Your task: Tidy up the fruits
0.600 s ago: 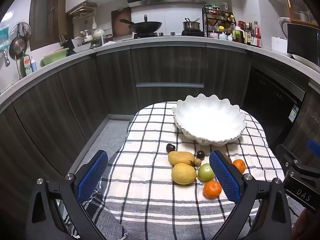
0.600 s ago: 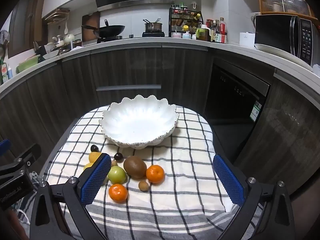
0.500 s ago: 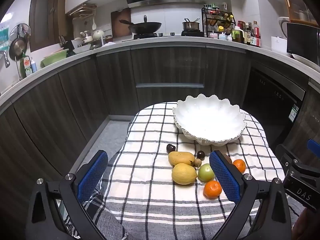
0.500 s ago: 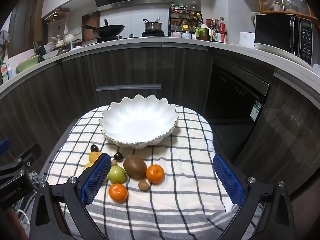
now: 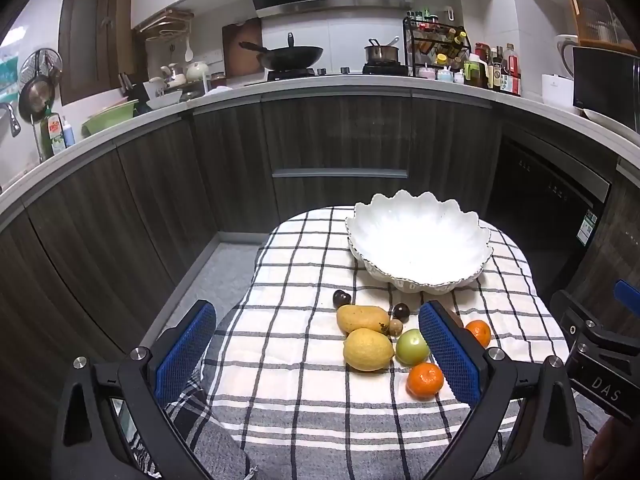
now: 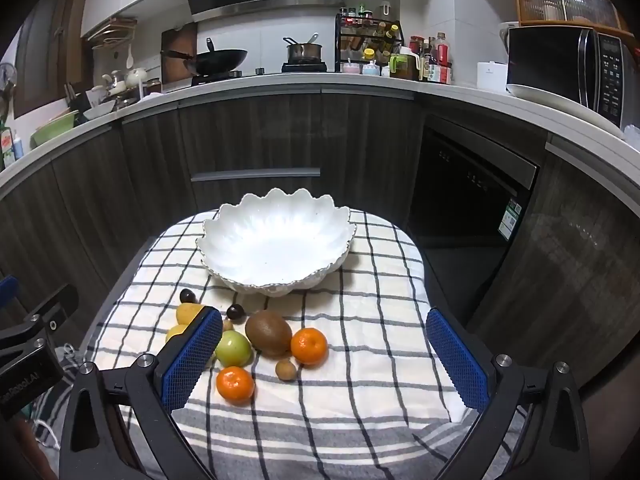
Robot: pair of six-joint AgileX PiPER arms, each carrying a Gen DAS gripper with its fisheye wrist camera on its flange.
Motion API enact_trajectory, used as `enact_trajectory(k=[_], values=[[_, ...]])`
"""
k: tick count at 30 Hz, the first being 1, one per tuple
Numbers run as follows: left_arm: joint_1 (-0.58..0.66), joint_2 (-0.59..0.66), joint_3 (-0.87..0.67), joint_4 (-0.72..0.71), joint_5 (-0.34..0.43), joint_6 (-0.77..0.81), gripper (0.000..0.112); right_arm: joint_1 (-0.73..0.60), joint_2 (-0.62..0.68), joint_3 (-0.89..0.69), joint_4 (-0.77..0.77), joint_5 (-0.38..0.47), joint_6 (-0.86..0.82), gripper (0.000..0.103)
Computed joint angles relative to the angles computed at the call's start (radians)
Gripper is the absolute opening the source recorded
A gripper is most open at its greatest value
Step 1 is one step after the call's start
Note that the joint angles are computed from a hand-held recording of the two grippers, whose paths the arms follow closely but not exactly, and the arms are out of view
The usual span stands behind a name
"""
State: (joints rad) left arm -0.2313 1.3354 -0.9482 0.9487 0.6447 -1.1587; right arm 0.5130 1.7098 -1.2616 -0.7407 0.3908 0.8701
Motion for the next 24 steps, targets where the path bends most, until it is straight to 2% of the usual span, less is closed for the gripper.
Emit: enact_trajectory(k=[11,24], values=[[0.016,0.002,0.008,-0.025,-0.032,0.023,0.103,0.0,-0.001,0.0,0.003,0.001,-0.003,0.103],[0.013,0.003,0.007,-0.019,-0.034,0.019,0.103,-0.002,-0.006,0.004,0.001,-0.001,0.0,0.103]])
